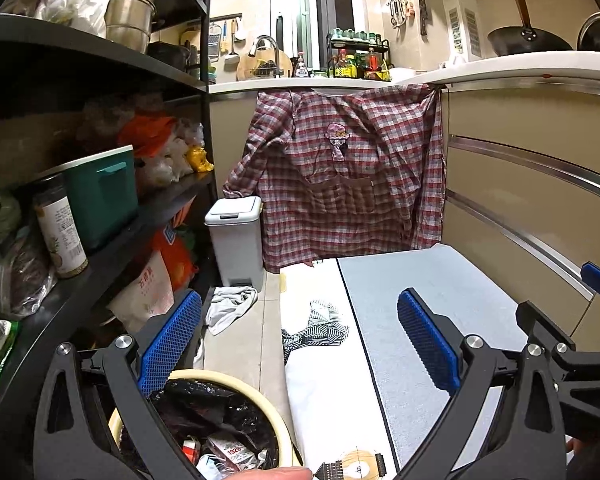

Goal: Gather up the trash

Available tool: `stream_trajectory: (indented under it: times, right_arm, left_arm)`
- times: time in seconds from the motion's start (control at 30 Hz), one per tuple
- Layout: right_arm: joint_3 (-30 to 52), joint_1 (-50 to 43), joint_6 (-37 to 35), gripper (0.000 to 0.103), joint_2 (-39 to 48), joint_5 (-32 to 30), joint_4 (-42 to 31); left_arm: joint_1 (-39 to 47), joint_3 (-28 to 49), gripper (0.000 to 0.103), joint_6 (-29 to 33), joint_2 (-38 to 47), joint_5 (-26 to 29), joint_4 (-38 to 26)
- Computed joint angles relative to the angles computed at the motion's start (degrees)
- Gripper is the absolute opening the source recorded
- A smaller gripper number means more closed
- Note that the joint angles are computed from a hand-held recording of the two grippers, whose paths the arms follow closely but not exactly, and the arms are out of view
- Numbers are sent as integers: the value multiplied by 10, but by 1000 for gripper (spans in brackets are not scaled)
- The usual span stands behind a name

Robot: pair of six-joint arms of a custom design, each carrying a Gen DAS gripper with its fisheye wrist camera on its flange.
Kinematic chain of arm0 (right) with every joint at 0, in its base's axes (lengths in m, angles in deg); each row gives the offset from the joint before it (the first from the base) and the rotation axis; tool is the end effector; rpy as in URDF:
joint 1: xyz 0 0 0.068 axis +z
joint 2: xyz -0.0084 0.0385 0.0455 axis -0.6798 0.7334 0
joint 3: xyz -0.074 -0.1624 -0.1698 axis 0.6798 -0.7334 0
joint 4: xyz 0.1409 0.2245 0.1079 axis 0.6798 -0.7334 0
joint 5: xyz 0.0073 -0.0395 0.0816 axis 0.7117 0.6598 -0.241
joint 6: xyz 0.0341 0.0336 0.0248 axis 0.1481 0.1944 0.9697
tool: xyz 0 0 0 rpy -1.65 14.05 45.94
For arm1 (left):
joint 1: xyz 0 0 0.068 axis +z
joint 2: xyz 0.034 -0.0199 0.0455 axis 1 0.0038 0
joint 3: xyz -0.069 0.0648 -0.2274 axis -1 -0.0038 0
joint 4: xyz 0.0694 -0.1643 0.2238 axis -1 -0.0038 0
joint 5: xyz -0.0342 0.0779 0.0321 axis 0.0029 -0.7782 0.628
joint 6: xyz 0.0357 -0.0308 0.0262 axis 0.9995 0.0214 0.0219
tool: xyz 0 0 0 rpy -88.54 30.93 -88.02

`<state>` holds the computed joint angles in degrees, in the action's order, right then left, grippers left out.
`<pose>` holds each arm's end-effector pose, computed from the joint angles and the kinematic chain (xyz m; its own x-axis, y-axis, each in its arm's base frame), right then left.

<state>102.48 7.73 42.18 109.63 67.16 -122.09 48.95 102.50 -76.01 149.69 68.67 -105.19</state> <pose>0.1749 0.1620 0.3295 -0.3477 0.0536 -0.9361 0.3715 0.9245 -0.0851 0.2622 -0.2106 0.3312 -0.3406 0.1608 -0.9263 0.3467 0.9373 0.0352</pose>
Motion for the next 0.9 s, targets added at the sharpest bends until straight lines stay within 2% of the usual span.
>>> stream_trajectory:
  times: [0.9]
  right_arm:
    - [-12, -5, -3, 98, -17, -4, -1]
  left_arm:
    - [-15, 6, 95, 10, 8, -8, 5]
